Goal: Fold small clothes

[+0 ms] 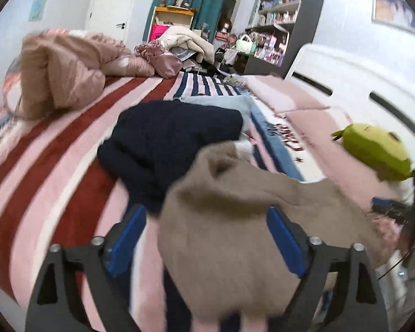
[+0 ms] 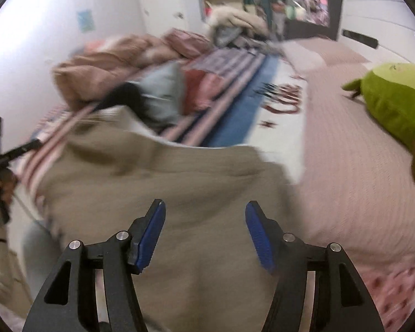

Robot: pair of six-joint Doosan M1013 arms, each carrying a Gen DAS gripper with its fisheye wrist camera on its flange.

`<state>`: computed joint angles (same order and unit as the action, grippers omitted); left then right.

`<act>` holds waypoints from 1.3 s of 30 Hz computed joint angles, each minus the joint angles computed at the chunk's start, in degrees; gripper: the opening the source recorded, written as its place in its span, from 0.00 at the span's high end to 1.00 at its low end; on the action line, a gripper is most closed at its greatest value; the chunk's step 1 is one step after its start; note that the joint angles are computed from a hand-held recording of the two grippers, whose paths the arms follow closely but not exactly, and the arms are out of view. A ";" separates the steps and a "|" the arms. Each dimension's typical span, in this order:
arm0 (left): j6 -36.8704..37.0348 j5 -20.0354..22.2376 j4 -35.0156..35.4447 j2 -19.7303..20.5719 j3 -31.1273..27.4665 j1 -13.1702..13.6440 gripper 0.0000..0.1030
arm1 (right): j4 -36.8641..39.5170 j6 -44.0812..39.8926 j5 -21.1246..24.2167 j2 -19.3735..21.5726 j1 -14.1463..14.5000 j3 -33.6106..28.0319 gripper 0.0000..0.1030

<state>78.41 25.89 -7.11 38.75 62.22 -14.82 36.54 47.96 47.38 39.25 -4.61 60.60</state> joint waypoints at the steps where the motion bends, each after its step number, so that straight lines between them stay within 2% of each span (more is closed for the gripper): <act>1: 1.79 -0.90 -3.37 -0.95 2.01 0.04 0.06 | 3.53 -3.28 -0.95 -1.18 0.20 2.56 0.48; 2: 5.50 -1.64 -9.19 -1.90 4.27 0.19 0.05 | 5.94 -5.71 -1.73 -1.94 0.46 4.32 0.52; 4: 11.16 -2.42 -18.49 -2.77 6.99 0.46 0.05 | 9.84 -10.63 -3.27 -3.04 1.39 7.41 0.84; 5: 13.90 -2.77 -23.84 -3.14 8.56 0.59 0.05 | 10.65 -11.23 -3.06 -3.01 2.08 8.08 0.90; 7: 18.19 -3.26 -31.85 -3.55 10.77 0.56 0.05 | 11.88 -9.83 -1.75 -2.18 3.21 8.02 0.92; 9: 22.71 -2.41 -40.52 -3.10 11.86 0.70 0.05 | 11.39 -7.38 -3.24 -1.67 4.27 7.86 0.92; 11: 22.87 -1.37 -43.01 -2.38 11.82 0.51 0.05 | 12.13 -7.48 -5.58 -1.47 5.44 8.25 0.92; 15: 31.18 -2.62 -56.65 -0.98 12.94 0.15 0.05 | 7.80 -2.94 -4.05 -0.28 6.58 7.37 0.92; 17: 33.75 -1.94 -63.30 0.26 12.64 0.25 0.05 | 4.73 0.66 -3.48 0.42 6.77 7.11 0.94; 20: 35.95 -4.15 -68.10 1.95 11.38 -0.18 0.05 | 6.17 0.59 -3.97 0.35 6.54 7.71 0.94; 21: 35.92 -5.41 -68.02 2.09 11.07 -0.44 0.05 | 6.55 1.06 -3.71 0.23 6.46 7.63 0.94; 23: 31.87 -7.88 -63.51 2.37 10.00 -0.92 0.08 | 10.58 -1.40 -3.23 -0.42 5.92 8.46 0.90; 25: 24.70 -10.09 -55.11 2.63 8.82 -1.32 0.25 | 12.24 -3.44 -1.87 -0.77 5.68 8.84 0.90; 26: 22.19 -10.16 -52.24 2.95 8.08 -1.40 0.29 | 11.95 -3.53 -0.92 -0.68 5.66 8.73 0.90; 28: 22.60 -9.34 -52.38 3.66 6.72 -1.34 0.49 | 9.89 -1.88 -0.21 -0.04 6.04 8.26 0.91; 29: 23.35 -9.12 -52.15 3.80 6.18 -1.47 0.54 | 9.29 -0.70 -0.01 0.51 6.12 7.95 0.91; 30: 24.40 -9.55 -51.31 3.72 5.80 -1.76 0.63 | 9.99 -0.54 -0.13 0.64 6.06 8.02 0.91; 34: 27.78 -9.75 -47.88 3.40 3.47 -2.82 0.71 | 12.14 -1.32 1.92 0.64 5.30 7.59 0.92; 36: 25.60 -9.66 -41.59 3.19 1.85 -3.54 0.72 | 16.13 -3.32 3.92 0.28 3.93 7.82 0.91; 39: 23.51 -8.61 -32.04 3.59 -2.10 -5.16 0.73 | 23.19 -8.19 0.64 -2.27 1.28 11.26 0.85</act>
<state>101.92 17.28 -39.14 42.34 60.12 -19.97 59.74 39.77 48.03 36.97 -3.33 71.87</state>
